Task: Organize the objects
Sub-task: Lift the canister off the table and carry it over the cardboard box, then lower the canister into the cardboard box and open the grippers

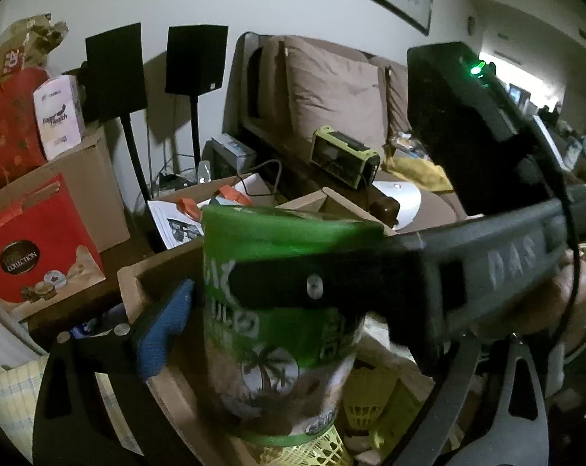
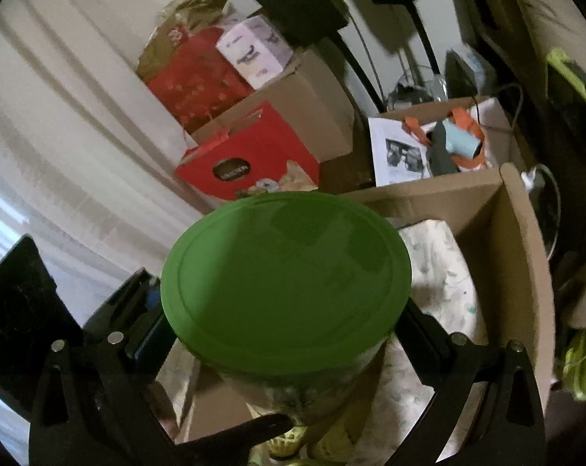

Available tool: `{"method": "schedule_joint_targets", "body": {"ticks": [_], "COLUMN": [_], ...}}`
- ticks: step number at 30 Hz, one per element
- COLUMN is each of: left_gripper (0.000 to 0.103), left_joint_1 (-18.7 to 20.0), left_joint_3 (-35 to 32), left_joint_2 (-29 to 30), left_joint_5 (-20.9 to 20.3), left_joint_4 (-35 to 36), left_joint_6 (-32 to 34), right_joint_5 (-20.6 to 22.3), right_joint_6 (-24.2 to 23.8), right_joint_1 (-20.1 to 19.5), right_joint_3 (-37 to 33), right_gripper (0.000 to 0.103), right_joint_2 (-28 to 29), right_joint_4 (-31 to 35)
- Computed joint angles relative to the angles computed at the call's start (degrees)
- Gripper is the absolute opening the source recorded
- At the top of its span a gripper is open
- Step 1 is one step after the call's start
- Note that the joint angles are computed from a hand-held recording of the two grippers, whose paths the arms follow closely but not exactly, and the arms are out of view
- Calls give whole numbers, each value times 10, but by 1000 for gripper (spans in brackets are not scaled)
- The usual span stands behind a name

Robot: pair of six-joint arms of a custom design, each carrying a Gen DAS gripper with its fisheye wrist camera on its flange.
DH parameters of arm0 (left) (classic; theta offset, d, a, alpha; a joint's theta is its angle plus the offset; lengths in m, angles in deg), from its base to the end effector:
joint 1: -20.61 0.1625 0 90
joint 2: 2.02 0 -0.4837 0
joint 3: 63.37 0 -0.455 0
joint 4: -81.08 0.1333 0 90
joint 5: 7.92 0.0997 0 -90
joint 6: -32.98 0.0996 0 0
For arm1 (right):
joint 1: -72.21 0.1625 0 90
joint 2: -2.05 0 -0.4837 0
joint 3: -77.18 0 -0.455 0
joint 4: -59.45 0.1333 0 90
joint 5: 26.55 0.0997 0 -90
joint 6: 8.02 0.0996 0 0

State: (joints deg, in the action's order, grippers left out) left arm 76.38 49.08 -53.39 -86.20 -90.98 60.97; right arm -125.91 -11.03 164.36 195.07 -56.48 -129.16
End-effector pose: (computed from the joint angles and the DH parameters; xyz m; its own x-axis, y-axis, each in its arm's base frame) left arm -0.2387 -0.6238 0.0867 -0.5045 0.7956 -0.3355 0.8629 0.4514 -0.2271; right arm 0.1404 -0.6190 0.1706 -0.9870 0.0251 0.1590 -0.0810 0.7762 -0.6252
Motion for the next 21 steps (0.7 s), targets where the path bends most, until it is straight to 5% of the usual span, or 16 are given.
{"method": "schedule_joint_targets", "body": {"ticks": [13, 21], "left_gripper": [98, 99], "left_joint_1": [7, 6], "left_joint_3": [40, 47], "left_joint_2": [-42, -57], "left_joint_5": [4, -1], "left_joint_4": [3, 13], "left_joint_6": [-51, -83], "right_joint_5": [-23, 13], "right_joint_6": [115, 196], "right_joint_1": [-10, -19], "right_joint_3": [2, 22], "right_gripper": [102, 103], "right_joint_2": [-19, -39], "right_joint_4": [34, 82]}}
